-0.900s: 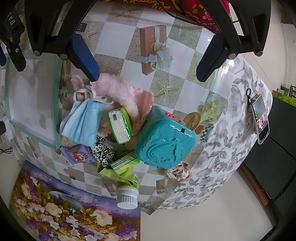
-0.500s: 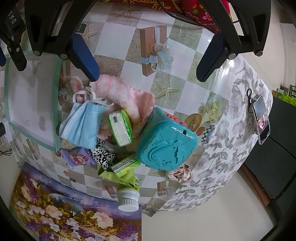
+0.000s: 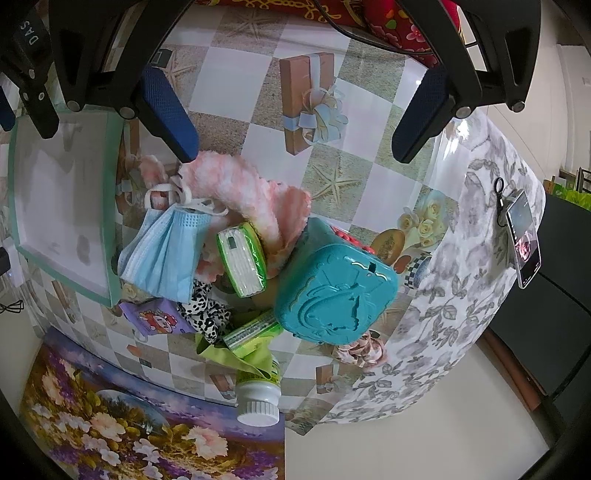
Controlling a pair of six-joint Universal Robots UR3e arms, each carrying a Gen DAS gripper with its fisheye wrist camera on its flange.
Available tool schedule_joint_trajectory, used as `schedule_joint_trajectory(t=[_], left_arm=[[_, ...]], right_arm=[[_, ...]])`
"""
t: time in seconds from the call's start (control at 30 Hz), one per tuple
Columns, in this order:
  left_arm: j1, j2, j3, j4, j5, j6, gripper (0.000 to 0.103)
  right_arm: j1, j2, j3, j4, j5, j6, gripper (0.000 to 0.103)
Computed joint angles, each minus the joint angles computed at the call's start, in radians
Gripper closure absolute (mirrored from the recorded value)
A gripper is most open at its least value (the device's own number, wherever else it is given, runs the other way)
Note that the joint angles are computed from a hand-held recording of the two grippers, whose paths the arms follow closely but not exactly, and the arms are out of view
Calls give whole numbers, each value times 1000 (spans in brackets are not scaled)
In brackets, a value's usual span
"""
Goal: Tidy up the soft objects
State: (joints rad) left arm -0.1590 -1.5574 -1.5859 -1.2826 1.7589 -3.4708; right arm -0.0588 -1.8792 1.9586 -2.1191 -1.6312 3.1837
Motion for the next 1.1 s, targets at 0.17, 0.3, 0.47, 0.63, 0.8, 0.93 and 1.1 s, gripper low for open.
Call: schedule_joint_trajectory(t=[0.17,0.3,0.47,0.63,0.8,0.93,1.1], left_arm=[[-1,-2,2,-1,1,-2,0],[-1,-3,4,-3,1,-2,0],[-4,-4,7,-6,3,-4,0],[-11,-2,4,-7,6,-10,0],[-14,-2,5,-10,8,-12,0],[-16,-7,0,-1,8,-11,0],[-15,-1,-5,-4,7,-9,0]], right_arm=[[2,7,-5,12,-2,3,0],[3,11,-10,19,-4,3,0],[7,20,-17,28,-9,8,0],[5,28,-22,40,-7,14,0],[2,29,-23,50,-4,18,0],[-1,29,-26,58,-2,18,0],[-7,28,-23,61,3,21,0]])
